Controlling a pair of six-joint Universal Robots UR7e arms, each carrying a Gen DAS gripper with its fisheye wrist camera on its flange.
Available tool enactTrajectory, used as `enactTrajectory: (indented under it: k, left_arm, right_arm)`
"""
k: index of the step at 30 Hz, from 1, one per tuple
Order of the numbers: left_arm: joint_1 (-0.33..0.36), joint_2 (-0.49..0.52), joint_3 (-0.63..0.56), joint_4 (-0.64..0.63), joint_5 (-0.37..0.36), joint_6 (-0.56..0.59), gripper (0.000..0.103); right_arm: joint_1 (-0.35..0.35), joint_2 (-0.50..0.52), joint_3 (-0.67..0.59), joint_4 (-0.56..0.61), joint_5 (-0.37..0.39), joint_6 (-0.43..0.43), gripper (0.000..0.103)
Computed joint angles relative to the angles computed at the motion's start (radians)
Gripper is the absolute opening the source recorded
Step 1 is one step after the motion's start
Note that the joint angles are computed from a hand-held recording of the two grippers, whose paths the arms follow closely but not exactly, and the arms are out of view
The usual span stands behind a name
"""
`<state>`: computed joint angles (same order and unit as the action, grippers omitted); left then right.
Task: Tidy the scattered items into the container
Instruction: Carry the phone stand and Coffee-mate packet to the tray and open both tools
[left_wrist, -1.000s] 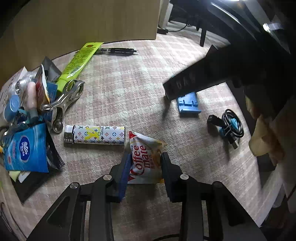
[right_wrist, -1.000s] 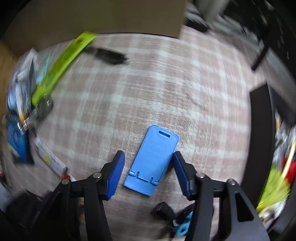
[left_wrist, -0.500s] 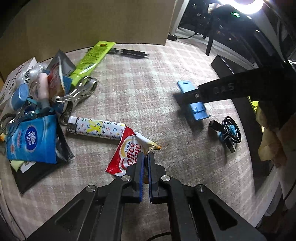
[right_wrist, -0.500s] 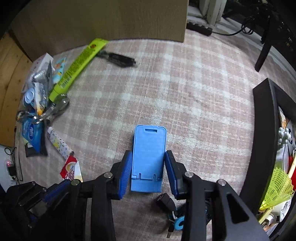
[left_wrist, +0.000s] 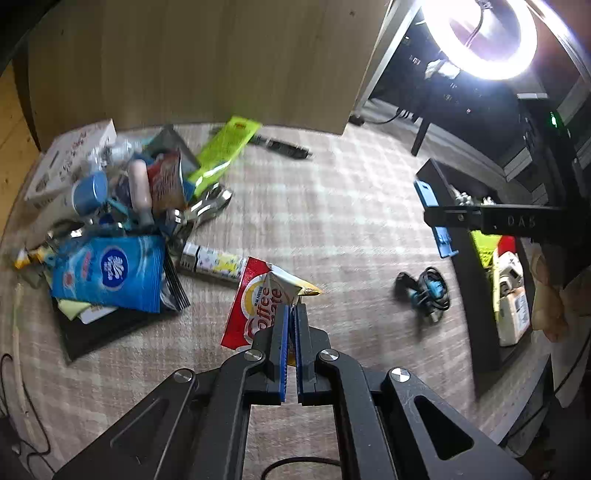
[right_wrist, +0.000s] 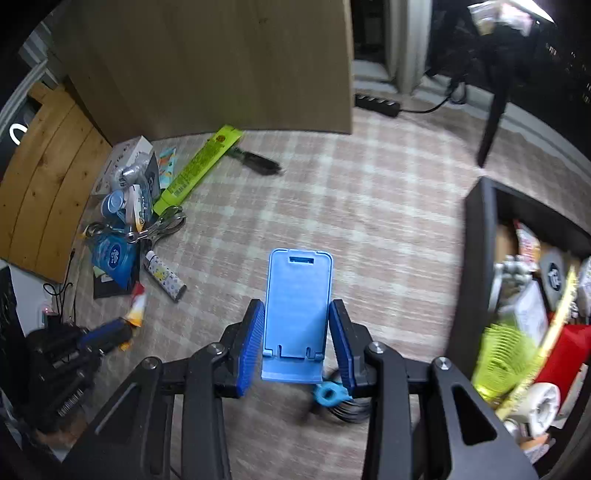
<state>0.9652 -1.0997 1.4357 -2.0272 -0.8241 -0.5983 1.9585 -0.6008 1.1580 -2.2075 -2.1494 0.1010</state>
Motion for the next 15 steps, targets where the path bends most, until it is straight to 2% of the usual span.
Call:
enactTrajectory:
  k: [3, 7, 10, 15]
  left_arm:
    - [-0.020, 0.022, -0.037, 0.010, 0.007, 0.006, 0.002]
    - [-0.044, 0.087, -0.113, 0.008, -0.006, 0.032, 0.002]
    - [-0.063, 0.165, -0.199, 0.000, -0.028, 0.073, 0.002]
    - [-0.091, 0.314, -0.370, -0.009, -0.077, 0.146, 0.002]
  right_arm:
    - [0.010, -0.028, 0.070, -0.061, -0.006, 0.010, 0.035]
    - [0.002, -0.129, 0.193, -0.143, -0.026, -0.002, 0.035]
    - [-0.017, -0.211, 0.289, -0.198, -0.046, -0.001, 0.035]
    - [-0.061, -0.355, 0.389, -0.223, -0.103, 0.012, 0.035]
